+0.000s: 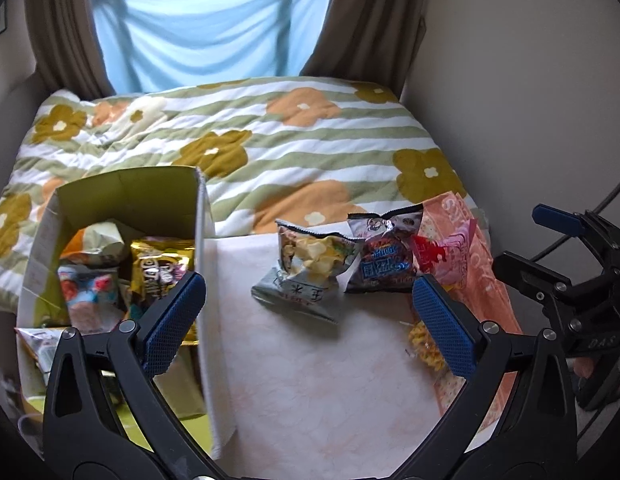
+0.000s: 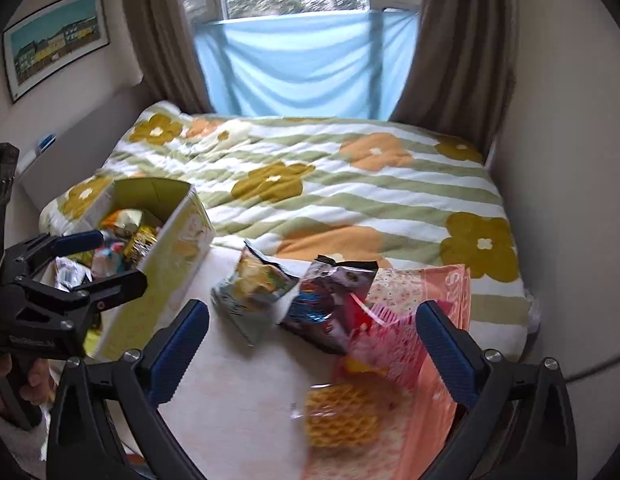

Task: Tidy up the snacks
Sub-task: 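Move both tools back to the remaining bags on the table, then grasp the potato chip bag with the left tool while the right tool grasps the chocolate bag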

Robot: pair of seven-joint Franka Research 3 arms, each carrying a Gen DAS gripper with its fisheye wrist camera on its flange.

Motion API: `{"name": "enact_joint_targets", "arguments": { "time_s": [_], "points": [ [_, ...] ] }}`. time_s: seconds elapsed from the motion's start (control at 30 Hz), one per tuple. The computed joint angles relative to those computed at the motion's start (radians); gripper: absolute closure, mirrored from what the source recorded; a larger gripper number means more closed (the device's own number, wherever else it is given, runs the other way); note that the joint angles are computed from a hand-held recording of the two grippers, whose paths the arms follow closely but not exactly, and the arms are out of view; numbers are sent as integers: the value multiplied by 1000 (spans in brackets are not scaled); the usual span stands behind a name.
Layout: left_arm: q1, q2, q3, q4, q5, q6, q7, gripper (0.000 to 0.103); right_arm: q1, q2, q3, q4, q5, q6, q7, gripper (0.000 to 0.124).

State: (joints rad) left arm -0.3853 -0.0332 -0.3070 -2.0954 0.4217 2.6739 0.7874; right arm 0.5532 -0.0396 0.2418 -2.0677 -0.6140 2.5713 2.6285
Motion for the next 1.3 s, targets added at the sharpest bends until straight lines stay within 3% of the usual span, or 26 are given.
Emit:
{"name": "enact_joint_targets", "arguments": {
  "time_s": [0.17,0.27,0.47,0.67,0.8,1.1,1.2,1.3],
  "points": [
    [-19,125,1,132,45,-107,-27,0,-33,57,-50,-11,273,103,-313,21],
    [-32,198,13,198,52,-150,-23,0,-44,117,-62,20,426,115,-478,21],
    [-47,348,30,330,9,-212,66,0,-63,262,-69,137,675,62,-725,21],
    [-45,460,27,423,-75,-284,202,0,-103,392,-57,288,865,-84,-933,21],
    [-60,517,44,482,-81,-326,236,0,-128,476,-54,385,978,-180,-1009,21],
    [-58,630,52,592,-136,-402,301,1,-103,581,-78,507,987,-305,-1025,21],
    [-55,651,51,609,-149,-407,323,13,-88,591,-83,519,967,-310,-1037,27],
    [-53,651,53,601,-156,-389,332,17,-84,596,-85,528,961,-316,-1043,38]
  ]
}}
